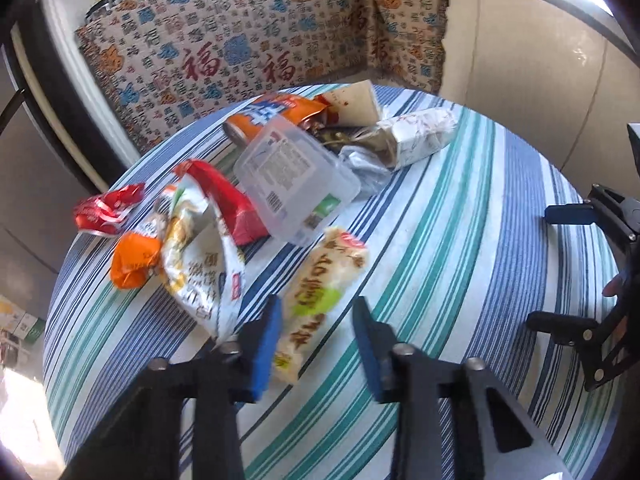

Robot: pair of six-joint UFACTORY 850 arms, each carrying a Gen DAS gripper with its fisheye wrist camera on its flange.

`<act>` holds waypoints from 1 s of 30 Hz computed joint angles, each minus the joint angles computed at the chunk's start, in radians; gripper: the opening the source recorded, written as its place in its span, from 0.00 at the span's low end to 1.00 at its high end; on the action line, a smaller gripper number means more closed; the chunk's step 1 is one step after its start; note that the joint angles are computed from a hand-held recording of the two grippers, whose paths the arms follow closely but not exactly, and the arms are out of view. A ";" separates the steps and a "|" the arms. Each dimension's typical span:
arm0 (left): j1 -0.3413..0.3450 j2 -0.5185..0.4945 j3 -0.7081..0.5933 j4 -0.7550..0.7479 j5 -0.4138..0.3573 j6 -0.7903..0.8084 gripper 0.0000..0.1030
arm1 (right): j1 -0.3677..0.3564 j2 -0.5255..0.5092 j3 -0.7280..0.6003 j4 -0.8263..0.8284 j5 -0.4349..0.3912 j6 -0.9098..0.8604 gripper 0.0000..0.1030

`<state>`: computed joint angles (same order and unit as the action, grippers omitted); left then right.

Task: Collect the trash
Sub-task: 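Grasp the snack wrapper with left tool while right tool grasps the floral tissue box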

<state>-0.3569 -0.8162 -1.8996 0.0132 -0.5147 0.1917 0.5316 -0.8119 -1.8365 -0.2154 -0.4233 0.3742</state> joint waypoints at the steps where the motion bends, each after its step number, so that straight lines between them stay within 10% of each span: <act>1: 0.002 0.011 0.014 0.000 0.002 -0.025 0.19 | 0.000 0.000 0.000 0.000 0.000 0.000 1.00; 12: 0.021 0.238 0.315 -0.106 0.052 -0.217 0.10 | 0.000 -0.014 -0.024 -0.002 -0.008 0.004 1.00; 17: 0.021 0.237 0.333 -0.159 0.077 -0.099 0.64 | -0.011 -0.005 -0.010 0.088 0.010 -0.069 0.99; 24: 0.020 0.187 0.322 -0.239 0.126 0.022 0.64 | -0.086 -0.040 -0.079 0.257 0.008 -0.231 0.99; 30: 0.019 0.207 0.368 -0.106 0.208 -0.162 0.45 | -0.127 -0.257 -0.471 0.344 -0.177 -0.478 0.99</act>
<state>-0.3383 -0.6091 -1.5313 -0.0927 -0.3064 0.0301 0.4047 -1.0694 -2.3072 0.1283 -0.6000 -0.1040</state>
